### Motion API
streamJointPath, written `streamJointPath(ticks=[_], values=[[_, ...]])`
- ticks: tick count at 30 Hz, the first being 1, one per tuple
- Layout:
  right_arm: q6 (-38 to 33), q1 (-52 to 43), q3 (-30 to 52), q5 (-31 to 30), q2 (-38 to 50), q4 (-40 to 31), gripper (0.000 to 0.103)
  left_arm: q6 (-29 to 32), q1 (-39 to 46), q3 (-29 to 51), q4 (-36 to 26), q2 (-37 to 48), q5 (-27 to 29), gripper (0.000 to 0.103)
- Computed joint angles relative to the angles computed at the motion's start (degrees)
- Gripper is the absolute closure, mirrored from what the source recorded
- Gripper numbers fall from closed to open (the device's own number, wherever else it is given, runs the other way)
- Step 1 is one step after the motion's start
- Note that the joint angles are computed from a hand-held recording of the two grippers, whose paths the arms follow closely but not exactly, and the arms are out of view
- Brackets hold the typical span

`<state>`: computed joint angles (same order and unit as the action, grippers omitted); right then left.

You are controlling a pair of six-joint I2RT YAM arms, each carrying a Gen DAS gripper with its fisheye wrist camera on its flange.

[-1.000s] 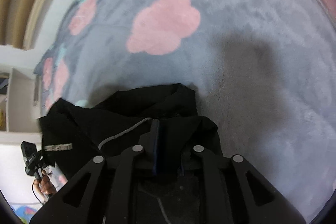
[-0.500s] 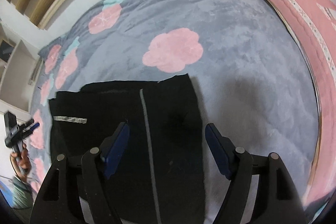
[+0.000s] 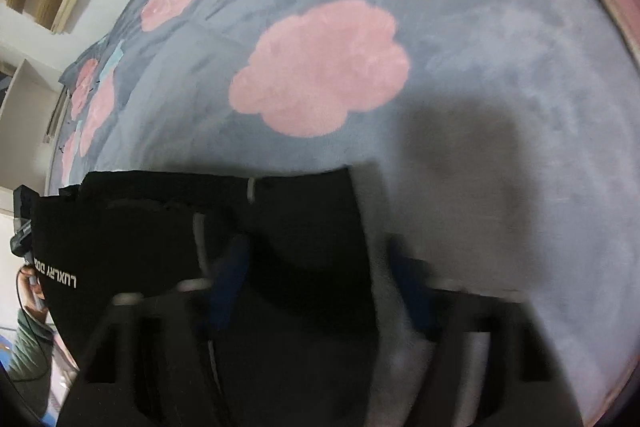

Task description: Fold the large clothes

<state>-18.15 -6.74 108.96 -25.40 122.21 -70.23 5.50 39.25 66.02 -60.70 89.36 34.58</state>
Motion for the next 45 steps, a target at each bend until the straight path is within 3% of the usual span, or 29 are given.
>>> streamJointPath(ticks=[1,2,4,6,10,14,17,21,23,27,30,33,37,41,45], values=[[0.8,0.5,-4.2,1.9,-3.8,3.9,0.071,-1.4,-0.5,-0.8,0.8,-1.4,-1.0,0.075],[0.9,0.8,-6.9,2.8,-6.4,6.0,0.080,-2.1,-0.6,-1.7,1.3,-3.1,-1.3,0.086],[2.2,1.3,-12.3,6.1,-14.2,10.1,0.084,-3.6,-0.7,-4.3,3.3,-9.5,-3.1,0.090],[2.7,1.2,-12.5,6.8,-19.5,10.9,0.085,-4.2,0.9,-2.7,0.6,-16.1,-3.8,0.092],[3.6,3.9,-3.8,7.5,-21.6,8.9,0.086,-4.0,5.1,7.2,-5.0,-20.0,-1.5,0.092],[7.8,10.1,6.7,12.8,-14.8,10.1,0.086,-8.0,5.2,13.2,-2.3,-16.9,-3.7,0.092],[9.6,13.4,12.3,17.4,-6.0,8.9,0.086,-12.1,3.3,9.2,3.8,-13.2,-8.1,0.092],[9.2,15.3,12.4,23.2,4.5,8.0,0.086,-14.6,-1.4,0.7,12.2,-6.0,-16.9,0.092],[9.4,14.3,9.4,22.1,7.2,8.1,0.086,-15.8,-3.2,-2.7,15.4,-2.1,-19.1,0.092],[9.8,13.1,1.8,19.9,4.4,12.8,0.084,-15.0,-4.9,-5.2,17.2,1.2,-20.3,0.085],[9.1,12.4,4.0,19.6,4.3,9.3,0.070,-10.7,-3.8,-1.9,13.0,1.9,-19.2,0.079],[9.0,10.5,3.2,17.5,0.2,7.6,0.057,-5.8,2.3,2.8,6.1,2.0,-13.6,0.072],[7.4,7.6,-3.5,12.6,-10.8,7.7,0.053,-2.2,10.5,8.2,-2.8,1.5,-8.0,0.066],[5.5,7.6,-9.7,7.3,-22.9,3.9,0.051,0.9,12.8,9.8,-8.2,-5.3,-9.5,0.066],[7.5,12.7,-13.6,3.9,-31.0,-0.1,0.051,0.7,5.2,6.2,-13.1,-18.5,-7.1,0.066]])
